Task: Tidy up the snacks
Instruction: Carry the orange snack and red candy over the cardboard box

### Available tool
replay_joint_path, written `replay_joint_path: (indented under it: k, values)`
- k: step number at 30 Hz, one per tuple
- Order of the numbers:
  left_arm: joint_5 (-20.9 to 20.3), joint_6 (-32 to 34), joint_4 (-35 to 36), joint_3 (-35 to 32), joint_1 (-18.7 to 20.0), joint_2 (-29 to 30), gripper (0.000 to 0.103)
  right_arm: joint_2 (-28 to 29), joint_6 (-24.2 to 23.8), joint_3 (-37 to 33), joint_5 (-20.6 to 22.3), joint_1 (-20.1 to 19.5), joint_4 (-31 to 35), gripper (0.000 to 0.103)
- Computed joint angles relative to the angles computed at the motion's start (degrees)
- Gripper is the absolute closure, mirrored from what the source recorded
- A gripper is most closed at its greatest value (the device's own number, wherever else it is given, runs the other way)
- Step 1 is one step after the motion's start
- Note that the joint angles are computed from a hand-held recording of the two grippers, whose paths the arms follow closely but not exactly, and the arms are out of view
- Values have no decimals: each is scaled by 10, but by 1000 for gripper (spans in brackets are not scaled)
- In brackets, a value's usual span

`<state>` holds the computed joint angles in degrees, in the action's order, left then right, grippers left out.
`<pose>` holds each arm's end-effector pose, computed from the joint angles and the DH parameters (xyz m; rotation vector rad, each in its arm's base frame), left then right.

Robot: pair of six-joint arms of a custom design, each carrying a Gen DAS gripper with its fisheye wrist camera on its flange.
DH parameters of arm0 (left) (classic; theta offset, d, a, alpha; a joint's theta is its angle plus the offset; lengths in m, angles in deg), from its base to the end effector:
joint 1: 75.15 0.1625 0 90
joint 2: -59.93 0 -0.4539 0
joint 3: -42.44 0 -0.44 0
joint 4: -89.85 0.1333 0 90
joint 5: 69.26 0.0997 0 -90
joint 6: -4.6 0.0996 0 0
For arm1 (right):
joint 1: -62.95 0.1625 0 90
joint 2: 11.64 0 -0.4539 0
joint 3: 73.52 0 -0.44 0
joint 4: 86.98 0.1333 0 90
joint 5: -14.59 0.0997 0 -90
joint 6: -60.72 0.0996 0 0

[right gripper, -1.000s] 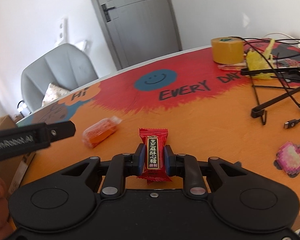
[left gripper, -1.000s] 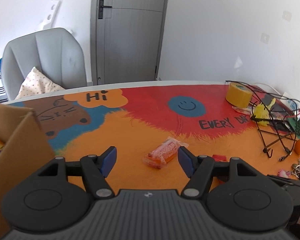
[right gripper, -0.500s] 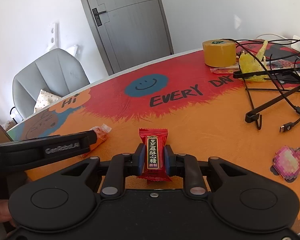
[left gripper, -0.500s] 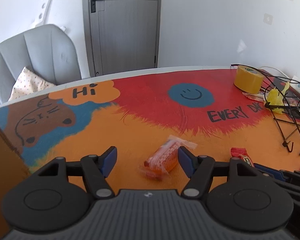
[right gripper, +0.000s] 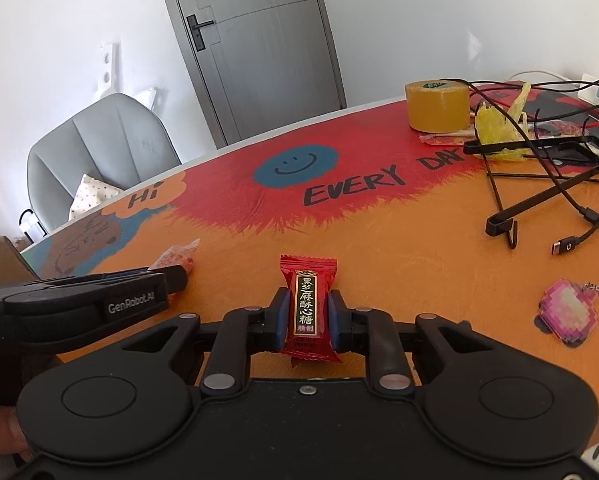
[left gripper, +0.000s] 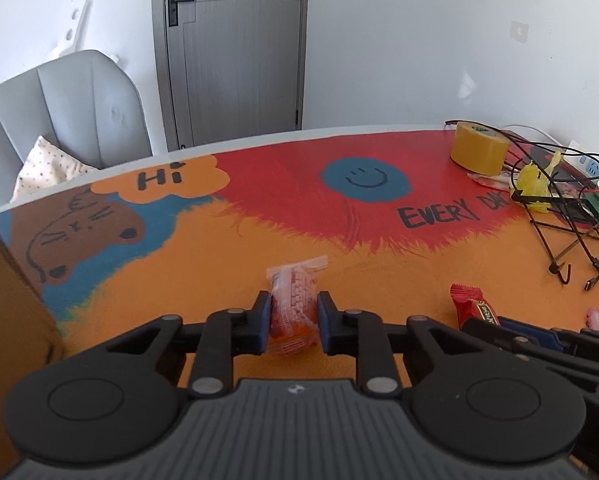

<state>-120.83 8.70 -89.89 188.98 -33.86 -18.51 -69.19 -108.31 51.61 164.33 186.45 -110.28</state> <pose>-0.1541 -0.3951 0.1632 0.9816 2.3589 -0.7880 0.2479 -0.2889 0.0324 -0.0895 -2.1834 1.2904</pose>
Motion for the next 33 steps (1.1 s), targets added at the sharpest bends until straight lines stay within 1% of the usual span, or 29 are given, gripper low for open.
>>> replay_joint_path:
  k: [4, 6, 10, 13, 19, 27, 33]
  values:
    - [0, -9, 29, 8, -6, -33, 82, 6, 4, -6, 8, 15, 2, 82]
    - [-2, -16, 47, 10, -8, -52, 85, 9, 7, -11, 13, 24, 4, 82]
    - [3, -19, 60, 19, -17, -88, 87, 16, 10, -20, 21, 41, 6, 82]
    - [-6, -25, 87, 19, -16, -118, 91, 19, 10, -25, 27, 52, 8, 82]
    - [-11, -38, 127, 22, -23, -162, 93, 24, 14, -35, 41, 74, 13, 82]
    - [-12, -35, 160, 24, -50, -230, 93, 28, -1, -51, 52, 100, 12, 82]
    - [0, -39, 192, 15, -63, -284, 93, 33, -28, -73, 40, 116, 9, 82]
